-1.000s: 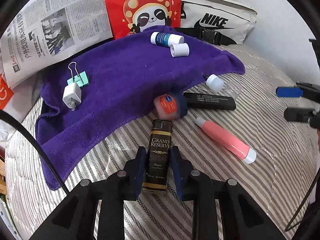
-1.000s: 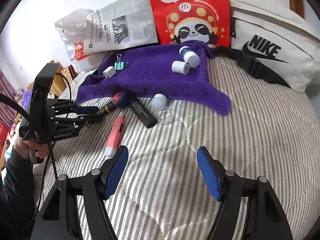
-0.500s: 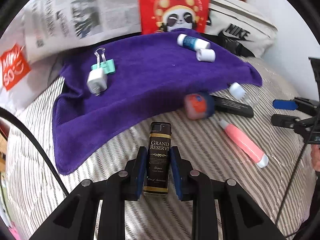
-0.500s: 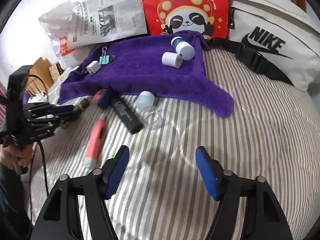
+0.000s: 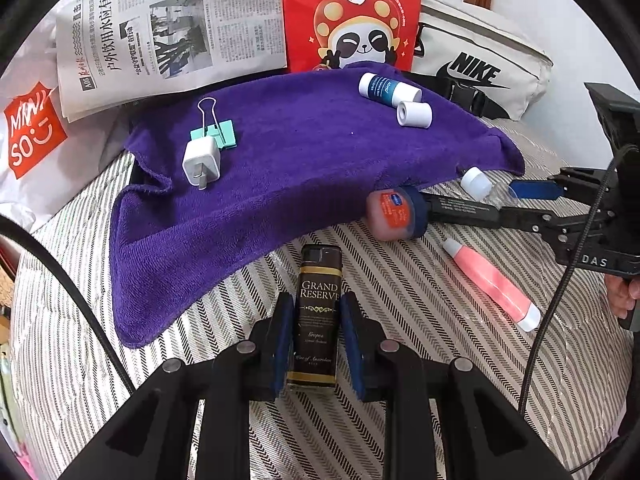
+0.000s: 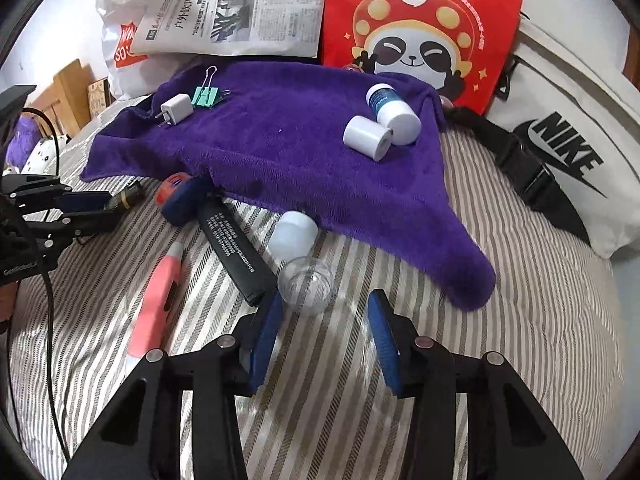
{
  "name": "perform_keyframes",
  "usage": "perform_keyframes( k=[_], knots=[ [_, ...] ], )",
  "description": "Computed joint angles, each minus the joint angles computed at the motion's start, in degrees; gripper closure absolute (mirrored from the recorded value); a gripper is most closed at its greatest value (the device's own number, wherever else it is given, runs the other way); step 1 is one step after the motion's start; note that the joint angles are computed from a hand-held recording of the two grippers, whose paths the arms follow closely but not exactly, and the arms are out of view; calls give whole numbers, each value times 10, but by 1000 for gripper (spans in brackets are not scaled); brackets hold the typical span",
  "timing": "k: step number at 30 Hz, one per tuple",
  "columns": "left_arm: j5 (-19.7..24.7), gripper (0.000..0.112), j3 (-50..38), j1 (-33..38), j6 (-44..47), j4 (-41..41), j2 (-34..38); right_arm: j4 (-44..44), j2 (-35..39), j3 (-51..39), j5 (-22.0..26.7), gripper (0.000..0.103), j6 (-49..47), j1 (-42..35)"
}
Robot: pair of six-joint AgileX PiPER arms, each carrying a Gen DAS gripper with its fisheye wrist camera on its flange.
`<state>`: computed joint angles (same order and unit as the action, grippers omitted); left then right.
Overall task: Organize rigid objects
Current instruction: 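Grasp the clear plastic cup with the right gripper while the left gripper holds the bottle, then carry the black bottle and clear cup onto the purple towel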
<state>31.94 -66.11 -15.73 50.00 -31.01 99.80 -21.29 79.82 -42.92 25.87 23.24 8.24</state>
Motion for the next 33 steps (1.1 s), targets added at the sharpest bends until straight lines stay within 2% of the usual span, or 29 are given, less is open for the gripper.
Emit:
perform_keyframes(
  k=[5, 7, 8, 9, 13, 17, 21, 24, 26, 29, 33],
  knots=[
    [-7, 88, 5, -2, -2, 2, -3, 8, 12, -6, -16, 59, -11, -8],
    [-11, 88, 8, -4, -3, 4, -4, 9, 12, -4, -25, 64, -14, -9],
    [-11, 88, 8, -3, -4, 3, -4, 1, 11, -1, -30, 74, -8, -6],
    [-11, 88, 8, -3, -4, 3, -4, -7, 10, -1, -28, 76, -1, -3],
    [-9, 88, 7, -2, -3, 1, -3, 16, -6, 4, -13, 76, -26, -5],
    [-8, 88, 6, -2, -4, 0, -3, 8, -25, 18, 8, 76, -13, -10],
    [-9, 88, 4, -2, -5, 4, -1, 36, -34, 33, -13, 77, -36, -26],
    [-11, 88, 6, -5, -10, 9, -2, 92, -34, 34, -23, 76, -80, -46],
    [-17, 88, 9, -10, -20, 22, -5, 67, -33, 35, -21, 76, -54, -37],
    [-3, 89, 1, -3, -13, 7, -1, 35, -31, 31, -13, 77, -24, -25],
    [27, 89, -19, 6, -35, 17, 6, 108, -26, 10, 17, 77, -107, -45]
  ],
)
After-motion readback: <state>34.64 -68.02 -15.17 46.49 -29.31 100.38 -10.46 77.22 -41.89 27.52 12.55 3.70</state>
